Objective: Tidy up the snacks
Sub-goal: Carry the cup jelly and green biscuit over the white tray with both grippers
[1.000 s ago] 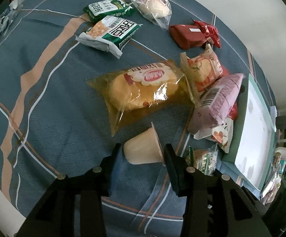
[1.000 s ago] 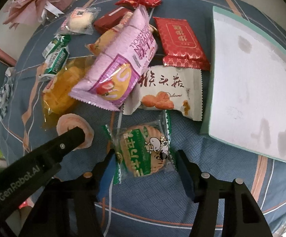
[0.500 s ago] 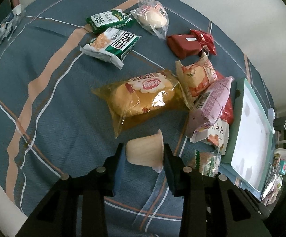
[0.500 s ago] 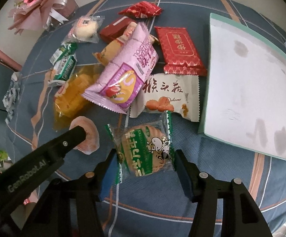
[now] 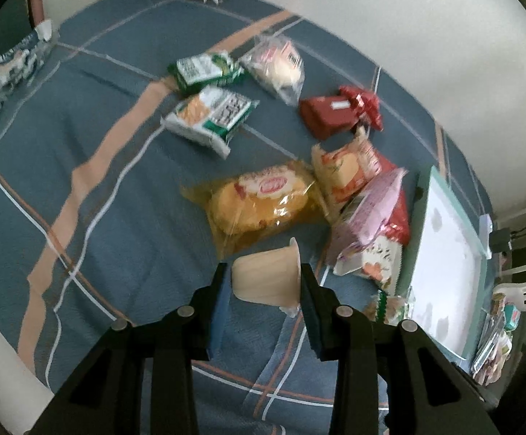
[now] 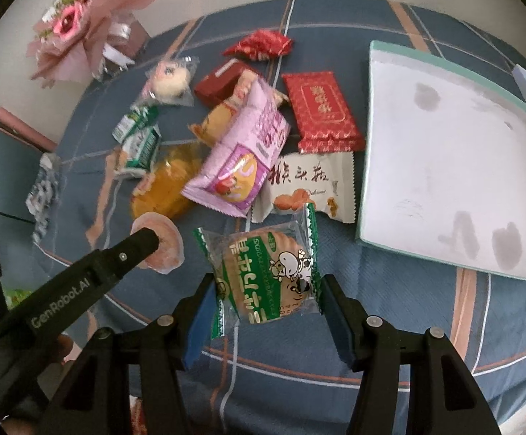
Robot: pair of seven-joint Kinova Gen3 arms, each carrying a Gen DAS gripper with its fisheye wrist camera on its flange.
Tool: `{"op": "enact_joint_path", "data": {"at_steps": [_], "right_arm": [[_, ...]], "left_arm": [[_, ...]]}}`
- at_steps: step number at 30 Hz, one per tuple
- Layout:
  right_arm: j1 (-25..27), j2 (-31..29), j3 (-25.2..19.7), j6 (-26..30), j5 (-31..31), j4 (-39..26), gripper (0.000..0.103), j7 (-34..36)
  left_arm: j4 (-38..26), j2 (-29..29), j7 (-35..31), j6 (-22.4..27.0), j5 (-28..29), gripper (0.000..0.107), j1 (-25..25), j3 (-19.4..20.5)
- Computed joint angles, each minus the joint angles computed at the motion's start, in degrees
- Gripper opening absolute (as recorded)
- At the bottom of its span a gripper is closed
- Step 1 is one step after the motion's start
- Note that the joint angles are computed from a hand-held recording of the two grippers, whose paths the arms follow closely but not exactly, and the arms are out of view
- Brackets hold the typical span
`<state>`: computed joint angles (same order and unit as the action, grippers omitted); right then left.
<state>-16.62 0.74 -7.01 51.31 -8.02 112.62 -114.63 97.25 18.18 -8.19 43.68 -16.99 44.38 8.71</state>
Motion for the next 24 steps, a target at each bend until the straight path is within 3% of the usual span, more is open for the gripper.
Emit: {"op": "enact_joint_path", "data": {"at_steps": [8, 13, 20, 24], "right_arm": [[1.55, -4.61, 0.58, 0.59, 5.77, -0.01, 0.06, -7.16], [4.69, -3.9, 2.03, 1.54, 9.62, 0.01, 0.06, -12.36], [8.72, -2.7, 4.77, 2.02, 10.49, -0.17, 0.06, -13.08], [9.72, -1.48, 4.97, 2.3, 14.47, -0.38, 0.06, -16.73]], "left_arm": [[-4.26, 0.25, 5.34, 3.24, -7.4, 0.038, 3.8, -0.57], [-11.56, 3.9, 0.44, 6.05, -7.35, 0.038, 4.42, 0.4], [-22.49, 10.13, -9.15, 9.83, -3.25, 0.038, 5.51, 0.16], [-29.29, 14.47, -13.6, 11.72, -0.69, 0.038, 6.24, -0.61]]}}
